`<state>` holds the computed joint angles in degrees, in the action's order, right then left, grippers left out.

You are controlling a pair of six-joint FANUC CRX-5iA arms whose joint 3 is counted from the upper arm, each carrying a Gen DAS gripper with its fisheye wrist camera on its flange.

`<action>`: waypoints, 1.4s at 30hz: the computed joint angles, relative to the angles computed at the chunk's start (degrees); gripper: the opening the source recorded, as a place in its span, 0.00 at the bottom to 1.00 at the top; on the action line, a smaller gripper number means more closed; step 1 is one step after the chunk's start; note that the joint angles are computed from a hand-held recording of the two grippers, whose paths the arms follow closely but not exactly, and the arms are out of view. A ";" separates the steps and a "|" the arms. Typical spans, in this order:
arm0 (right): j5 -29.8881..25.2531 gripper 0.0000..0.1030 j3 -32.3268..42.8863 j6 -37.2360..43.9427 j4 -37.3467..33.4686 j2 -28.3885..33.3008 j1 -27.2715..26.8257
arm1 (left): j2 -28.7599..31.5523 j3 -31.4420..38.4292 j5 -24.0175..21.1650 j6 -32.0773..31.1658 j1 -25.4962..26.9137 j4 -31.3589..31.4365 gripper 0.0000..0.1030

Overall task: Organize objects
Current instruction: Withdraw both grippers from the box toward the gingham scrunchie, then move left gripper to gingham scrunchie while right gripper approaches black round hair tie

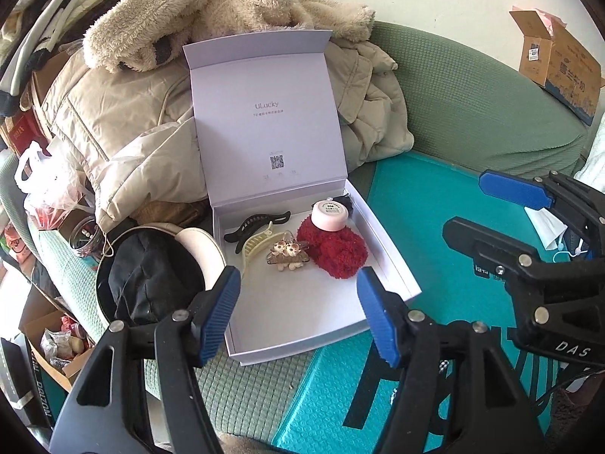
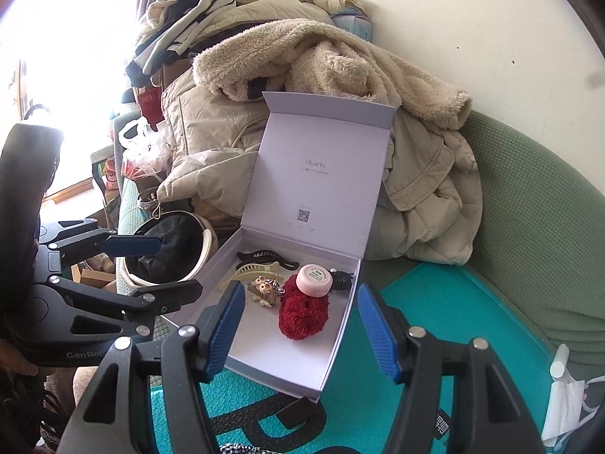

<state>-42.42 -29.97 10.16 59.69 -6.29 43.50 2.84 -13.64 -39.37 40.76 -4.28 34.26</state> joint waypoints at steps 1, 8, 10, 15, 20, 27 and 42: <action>-0.41 0.61 -0.31 -0.26 -0.04 -0.41 0.53 | -0.80 -0.77 -0.03 -0.32 0.10 0.10 0.61; -3.13 0.61 -2.46 -2.37 -0.79 -2.54 4.50 | -5.10 -4.99 -1.23 -0.97 0.78 -0.55 0.62; -3.83 0.61 -3.04 -3.26 -0.93 -2.92 5.50 | -6.20 -6.24 -1.53 -1.28 0.99 -0.49 0.62; -4.93 0.61 -4.55 -5.57 -0.85 -3.94 7.54 | -8.64 -9.43 -1.90 -2.59 1.59 0.30 0.62; -6.21 0.61 -6.03 -7.28 -1.04 -4.74 9.59 | -10.09 -11.98 -2.86 -4.16 2.35 1.24 0.63; -6.55 0.61 -9.15 -11.24 -0.90 -5.75 11.45 | -11.31 -15.97 -4.05 -8.63 3.52 4.55 0.63; -2.43 0.61 -14.65 -14.93 -3.19 -6.77 10.93 | -8.71 -19.39 -5.55 -13.16 1.12 7.19 0.63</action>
